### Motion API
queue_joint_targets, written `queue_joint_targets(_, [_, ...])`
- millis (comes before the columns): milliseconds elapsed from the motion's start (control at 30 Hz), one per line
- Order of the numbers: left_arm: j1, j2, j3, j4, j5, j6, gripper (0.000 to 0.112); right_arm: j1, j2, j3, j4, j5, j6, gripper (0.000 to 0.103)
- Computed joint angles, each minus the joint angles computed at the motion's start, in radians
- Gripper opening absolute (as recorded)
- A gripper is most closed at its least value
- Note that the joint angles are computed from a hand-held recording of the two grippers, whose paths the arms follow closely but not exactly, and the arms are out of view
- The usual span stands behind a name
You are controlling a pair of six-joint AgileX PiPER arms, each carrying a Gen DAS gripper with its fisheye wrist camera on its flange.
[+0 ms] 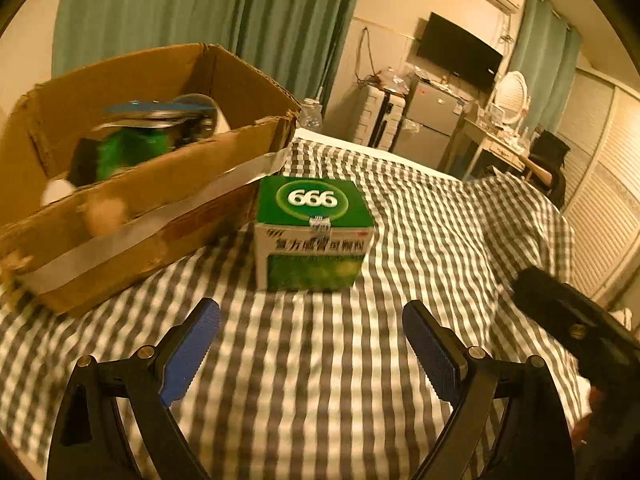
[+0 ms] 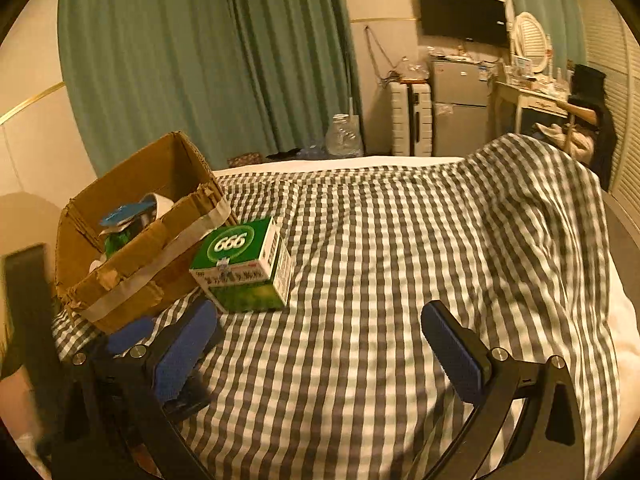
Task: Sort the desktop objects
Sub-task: 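Move the left tool toward the green medicine box, then grasp the green medicine box with the left tool, then lift the medicine box with the left tool and carry it over the box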
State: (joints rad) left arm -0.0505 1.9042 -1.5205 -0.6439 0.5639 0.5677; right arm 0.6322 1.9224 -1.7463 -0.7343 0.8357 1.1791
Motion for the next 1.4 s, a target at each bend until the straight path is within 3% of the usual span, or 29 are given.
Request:
queue_joint_targets(233, [-0.074,0.157,-0.171,0.133,-0.06,-0.204,0.095,-0.097,0.058,-0.089,0.08,0.02,-0.201,0.102])
queue_joint_targets(300, [-0.094,0.182,-0.197,0.196,-0.087,-0.265,0.095,-0.121,0.052,-0.08,0.137,0.023,-0.209,0.102])
queue_joint_targets(367, [-0.111,0.211,-0.231,0.285,-0.1,-0.35,0.098,-0.154,0.017,-0.03,0.213,-0.03,-0.214,0.103])
queue_joint_targets(533, [-0.133,0.271,-0.291,0.481,-0.121,-0.608,0.102,-0.16,-0.012,0.012,0.222,-0.045,-0.187,0.103])
queue_joint_targets(767, [-0.112,0.272,-0.275,0.332,-0.141,-0.427,0.103,-0.14,0.008,-0.006,0.234,-0.012,-0.202,0.103])
queue_joint_targets(967, [-0.083,0.384,-0.44,0.171,-0.052,-0.187,0.103,-0.127,0.024,-0.017,0.239,0.006,-0.216,0.103])
queue_joint_targets(1033, [-0.07,0.368,-0.411,0.08,-0.054,-0.084,0.093,-0.13,0.029,-0.019,0.246,0.007,-0.218,0.103])
queue_joint_targets(1167, [-0.076,0.325,-0.347,0.095,-0.071,-0.047,0.093,-0.141,0.036,-0.018,0.255,0.009,-0.205,0.103])
queue_joint_targets(1400, [-0.068,0.125,-0.078,0.049,-0.142,0.075,0.093,-0.096,0.039,-0.025,0.185,0.058,-0.103,0.103])
